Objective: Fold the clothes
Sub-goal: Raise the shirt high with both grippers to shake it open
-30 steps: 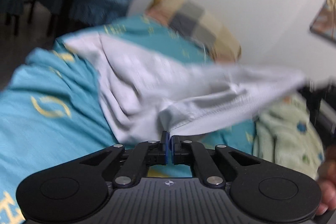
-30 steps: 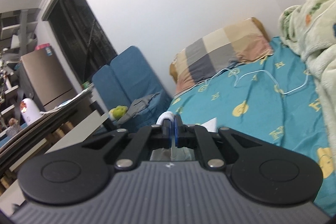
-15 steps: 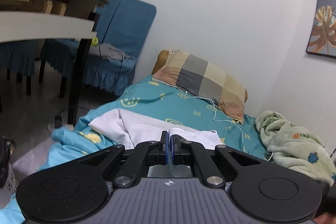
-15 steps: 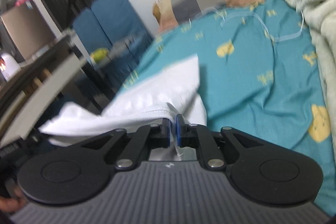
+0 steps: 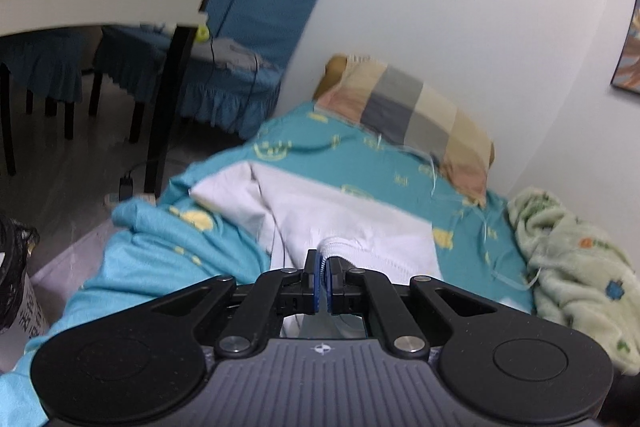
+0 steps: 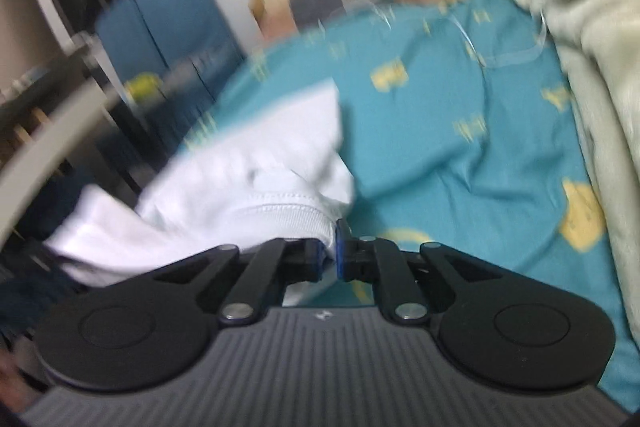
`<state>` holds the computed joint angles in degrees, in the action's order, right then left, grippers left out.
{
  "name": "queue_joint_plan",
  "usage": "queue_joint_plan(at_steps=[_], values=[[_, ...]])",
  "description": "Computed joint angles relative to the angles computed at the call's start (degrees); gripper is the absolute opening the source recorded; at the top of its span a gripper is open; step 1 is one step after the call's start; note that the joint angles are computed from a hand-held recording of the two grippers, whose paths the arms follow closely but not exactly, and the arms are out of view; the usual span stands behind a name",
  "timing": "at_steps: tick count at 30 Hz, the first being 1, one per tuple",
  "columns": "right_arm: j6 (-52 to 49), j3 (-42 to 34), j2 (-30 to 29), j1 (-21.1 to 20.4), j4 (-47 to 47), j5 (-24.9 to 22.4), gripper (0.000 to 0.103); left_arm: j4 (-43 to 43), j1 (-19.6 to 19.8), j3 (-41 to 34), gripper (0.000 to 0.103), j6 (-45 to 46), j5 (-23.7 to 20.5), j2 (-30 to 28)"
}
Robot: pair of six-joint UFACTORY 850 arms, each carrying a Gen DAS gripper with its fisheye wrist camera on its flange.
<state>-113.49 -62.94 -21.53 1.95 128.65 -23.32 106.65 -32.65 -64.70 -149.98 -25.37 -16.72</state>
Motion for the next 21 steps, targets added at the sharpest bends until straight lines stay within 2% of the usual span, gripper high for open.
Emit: queue_joint_plan(at_steps=[2,4,7,10,12,14,15,16,19,21], values=[[-1.2,0.7,0.9,-0.2,1.2,-1.8,0.009,-4.0,0.1,-0.8,0.008,4.3,2.2,-0.8],[-0.8,0.8,1.2,-0.4,0.8,-2.5,0.009,-8.1,0.0,-1.6,0.022,8.9,3.8,-1.6],[0.4,0.7,1.3,-0.7,0.0,-3.2,0.009,-12.9,-0.5,-2.8,0.034,16.2,4.8,-2.8],[-0.5,0.9,1.6,-1.1,1.6,-4.2,0.009,-18.5,-1.1,-4.4,0.038,23.7,5.0,-4.5],[-2.4,1.3,2.1,-1.2,3.6,-4.5,0.009,-20.0,-1.1,-4.8,0.038,24.4,5.1,-5.1],[-5.7,1.4,2.2,-1.0,6.1,-3.1,0.009,-18.9,-0.9,-4.5,0.037,20.6,4.0,-5.1],[-7.7,1.1,2.0,-0.8,7.5,-1.6,0.009,-18.3,-0.8,-4.3,0.033,18.3,3.4,-5.0],[-9.5,1.1,1.9,-0.7,9.4,-1.0,0.009,-16.4,-0.6,-3.8,0.019,14.8,3.1,-4.6],[-13.7,1.7,1.9,-0.9,15.8,-1.3,0.009,-7.1,0.0,-2.1,0.005,3.2,3.0,-3.1],[-17.8,2.5,2.2,-0.9,21.0,-2.6,0.009,1.4,-0.2,-1.0,0.003,-5.6,1.5,-1.8]])
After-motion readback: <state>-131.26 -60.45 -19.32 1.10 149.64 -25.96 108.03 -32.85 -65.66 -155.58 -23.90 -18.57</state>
